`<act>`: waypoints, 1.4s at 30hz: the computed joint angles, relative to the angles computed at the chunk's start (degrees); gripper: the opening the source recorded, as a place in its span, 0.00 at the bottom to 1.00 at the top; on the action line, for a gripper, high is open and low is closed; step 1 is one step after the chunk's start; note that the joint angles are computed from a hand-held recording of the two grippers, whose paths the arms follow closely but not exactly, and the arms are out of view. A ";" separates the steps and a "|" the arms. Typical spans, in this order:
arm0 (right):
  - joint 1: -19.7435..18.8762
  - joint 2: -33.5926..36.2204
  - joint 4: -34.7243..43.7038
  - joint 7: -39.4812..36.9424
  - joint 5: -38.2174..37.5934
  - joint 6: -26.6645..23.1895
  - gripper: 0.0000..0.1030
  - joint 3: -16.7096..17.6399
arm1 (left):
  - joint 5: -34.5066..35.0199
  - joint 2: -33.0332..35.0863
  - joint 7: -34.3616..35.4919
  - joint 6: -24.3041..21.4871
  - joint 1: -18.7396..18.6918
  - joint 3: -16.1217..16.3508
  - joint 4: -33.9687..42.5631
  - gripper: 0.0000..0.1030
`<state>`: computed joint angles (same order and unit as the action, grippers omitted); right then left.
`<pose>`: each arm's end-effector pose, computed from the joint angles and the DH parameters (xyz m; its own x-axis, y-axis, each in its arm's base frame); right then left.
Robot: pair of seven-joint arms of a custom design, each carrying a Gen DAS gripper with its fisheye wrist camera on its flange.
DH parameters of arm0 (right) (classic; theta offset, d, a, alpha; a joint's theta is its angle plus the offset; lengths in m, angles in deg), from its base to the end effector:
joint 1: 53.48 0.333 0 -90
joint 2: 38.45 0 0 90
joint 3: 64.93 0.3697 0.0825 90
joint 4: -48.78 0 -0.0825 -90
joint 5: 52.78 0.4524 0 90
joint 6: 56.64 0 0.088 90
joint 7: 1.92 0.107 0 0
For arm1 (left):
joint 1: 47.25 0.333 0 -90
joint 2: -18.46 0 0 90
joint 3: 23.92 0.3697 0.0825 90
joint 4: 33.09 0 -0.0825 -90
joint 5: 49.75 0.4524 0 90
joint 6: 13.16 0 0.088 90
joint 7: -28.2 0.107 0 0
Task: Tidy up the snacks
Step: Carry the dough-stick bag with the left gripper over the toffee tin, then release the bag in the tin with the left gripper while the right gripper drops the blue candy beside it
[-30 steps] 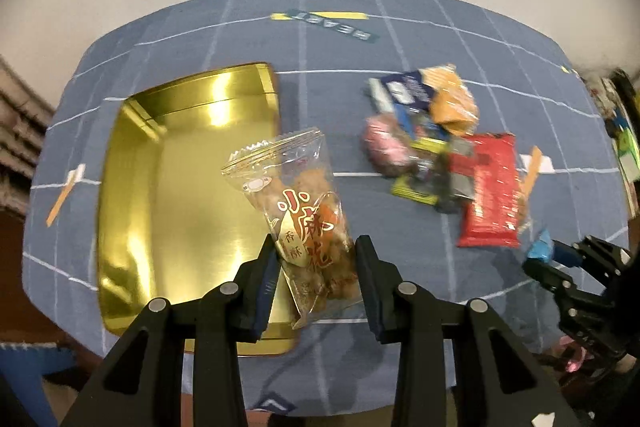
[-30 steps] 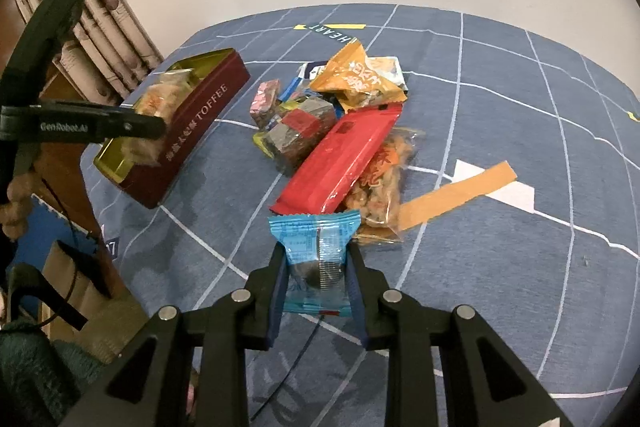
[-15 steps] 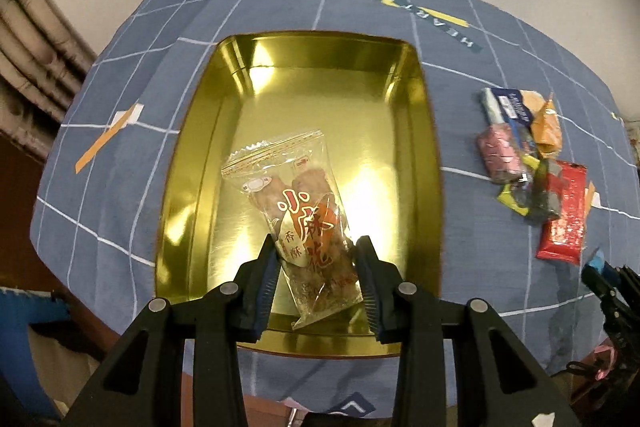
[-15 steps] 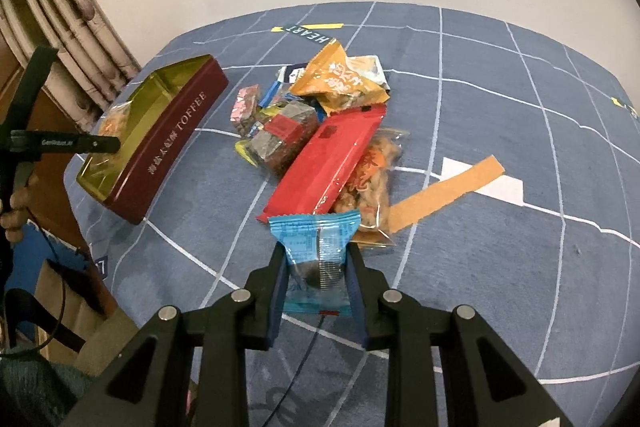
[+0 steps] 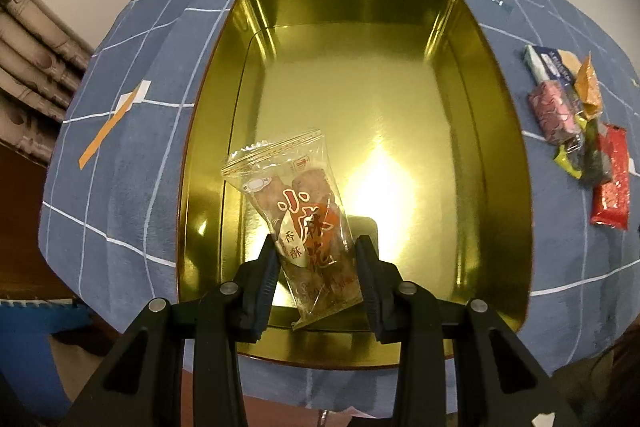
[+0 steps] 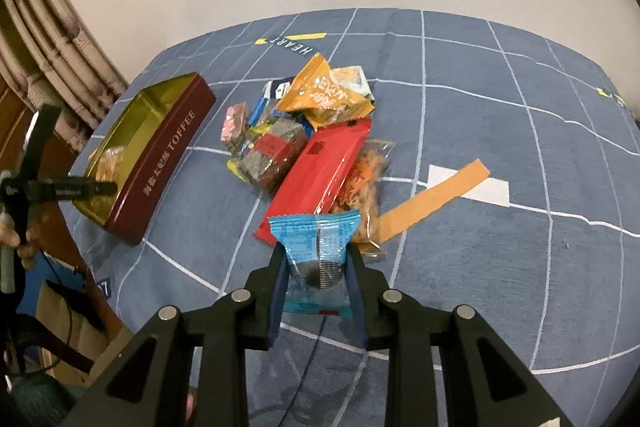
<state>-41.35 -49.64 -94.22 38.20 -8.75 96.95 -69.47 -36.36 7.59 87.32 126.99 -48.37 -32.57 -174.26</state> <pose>0.5154 0.0466 0.3977 0.4056 -0.8900 -0.2081 -0.8185 -0.2523 -0.5161 0.5074 -0.0874 0.3905 0.2105 -0.9726 -0.0990 -0.9554 -0.1832 -0.2316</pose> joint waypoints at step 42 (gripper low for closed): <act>10.44 8.11 11.35 -0.79 7.23 -2.91 0.27 10.11 | 10.46 -15.92 -21.15 13.44 11.26 -5.26 -11.26 0.64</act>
